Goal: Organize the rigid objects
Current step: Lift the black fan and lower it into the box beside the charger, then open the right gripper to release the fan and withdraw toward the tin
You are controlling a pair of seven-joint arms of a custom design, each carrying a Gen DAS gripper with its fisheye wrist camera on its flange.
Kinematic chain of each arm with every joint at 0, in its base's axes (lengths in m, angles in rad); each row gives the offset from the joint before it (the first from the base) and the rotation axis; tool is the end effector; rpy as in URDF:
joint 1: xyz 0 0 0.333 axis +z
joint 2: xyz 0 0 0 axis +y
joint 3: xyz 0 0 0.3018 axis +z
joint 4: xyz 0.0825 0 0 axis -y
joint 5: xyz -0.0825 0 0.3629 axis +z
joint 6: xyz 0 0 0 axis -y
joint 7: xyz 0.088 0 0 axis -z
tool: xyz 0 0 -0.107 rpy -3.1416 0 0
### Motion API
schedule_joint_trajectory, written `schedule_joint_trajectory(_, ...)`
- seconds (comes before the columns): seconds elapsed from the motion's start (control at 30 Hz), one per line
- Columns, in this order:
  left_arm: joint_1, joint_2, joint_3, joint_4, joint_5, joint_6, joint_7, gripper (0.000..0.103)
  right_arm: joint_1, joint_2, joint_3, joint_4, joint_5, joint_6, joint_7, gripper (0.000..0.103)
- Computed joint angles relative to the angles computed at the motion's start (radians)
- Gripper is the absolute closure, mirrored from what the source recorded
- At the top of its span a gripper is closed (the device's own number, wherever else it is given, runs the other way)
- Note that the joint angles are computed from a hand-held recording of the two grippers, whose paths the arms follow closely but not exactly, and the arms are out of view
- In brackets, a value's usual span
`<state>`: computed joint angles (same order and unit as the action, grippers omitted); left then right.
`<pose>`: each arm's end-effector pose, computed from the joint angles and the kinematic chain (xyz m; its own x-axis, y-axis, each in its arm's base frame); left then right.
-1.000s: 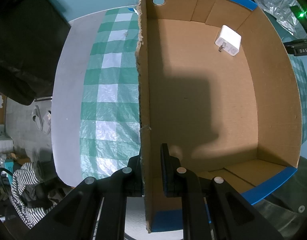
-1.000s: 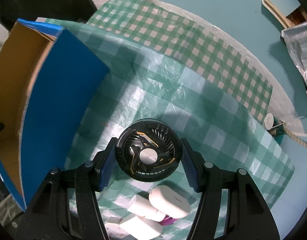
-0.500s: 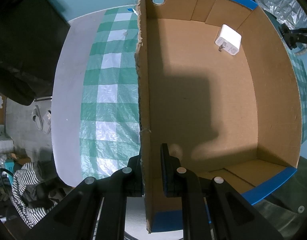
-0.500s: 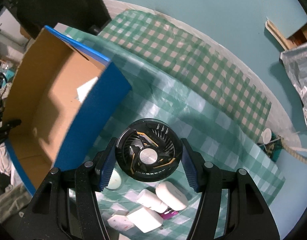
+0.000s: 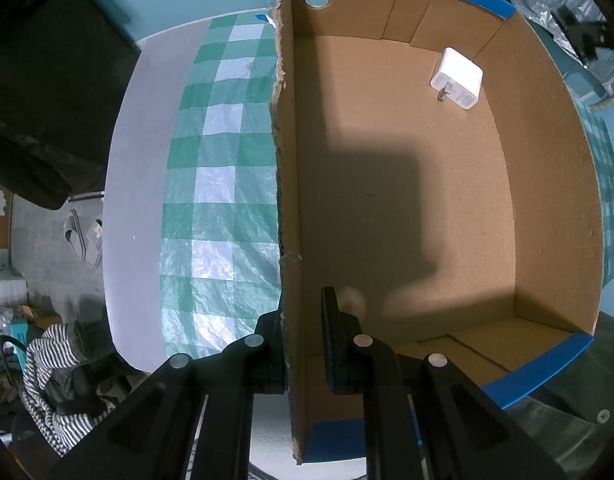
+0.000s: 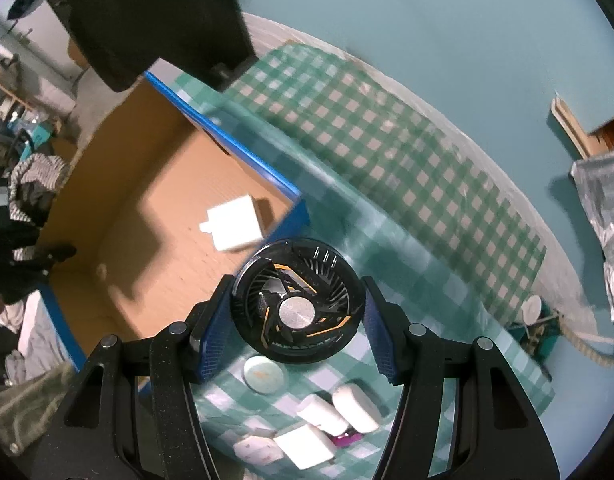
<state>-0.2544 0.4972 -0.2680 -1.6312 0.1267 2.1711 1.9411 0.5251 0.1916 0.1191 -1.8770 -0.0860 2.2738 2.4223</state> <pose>0.5854 -0.3061 0.3433 -0.7993 -0.6010 -0.0059 -0.5994 0.7978 -0.0647 0.4867 0.3586 0.4268 -0.1508 -0.9814 -0.1187 -0.9699 0.1701 -0.1743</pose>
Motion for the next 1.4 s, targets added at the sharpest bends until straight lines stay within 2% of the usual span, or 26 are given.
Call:
schedule_joint_trajectory(0.33, 0.002, 0.0, -0.001, 0.0, -0.004, 0.005, 0.001, 0.091, 0.021, 0.115, -0.012, 0.181, -0.008, -0.04, -0.072, 0.041)
schedule_joint_trajectory(0.73, -0.003, 0.007, 0.0, 0.009, 0.002, -0.002, -0.002, 0.091, 0.042, 0.267, -0.027, 0.352, 0.055, -0.105, -0.171, 0.041)
schedule_joint_trajectory(1.1, -0.005, 0.026, 0.002, 0.038, 0.006, -0.022, -0.004, 0.091, 0.07, 0.354, -0.032, 0.408, 0.088, -0.141, -0.251, 0.041)
schedule_joint_trajectory(1.27, -0.006, 0.027, 0.003, 0.038, 0.008, -0.021, -0.006, 0.091, 0.093, 0.375, -0.048, 0.441, 0.065, -0.166, -0.233, 0.041)
schedule_joint_trajectory(1.4, -0.007, 0.028, 0.003, 0.038, 0.01, -0.021, -0.007, 0.091, 0.096, 0.366, -0.053, 0.424, 0.056, -0.152, -0.218, 0.041)
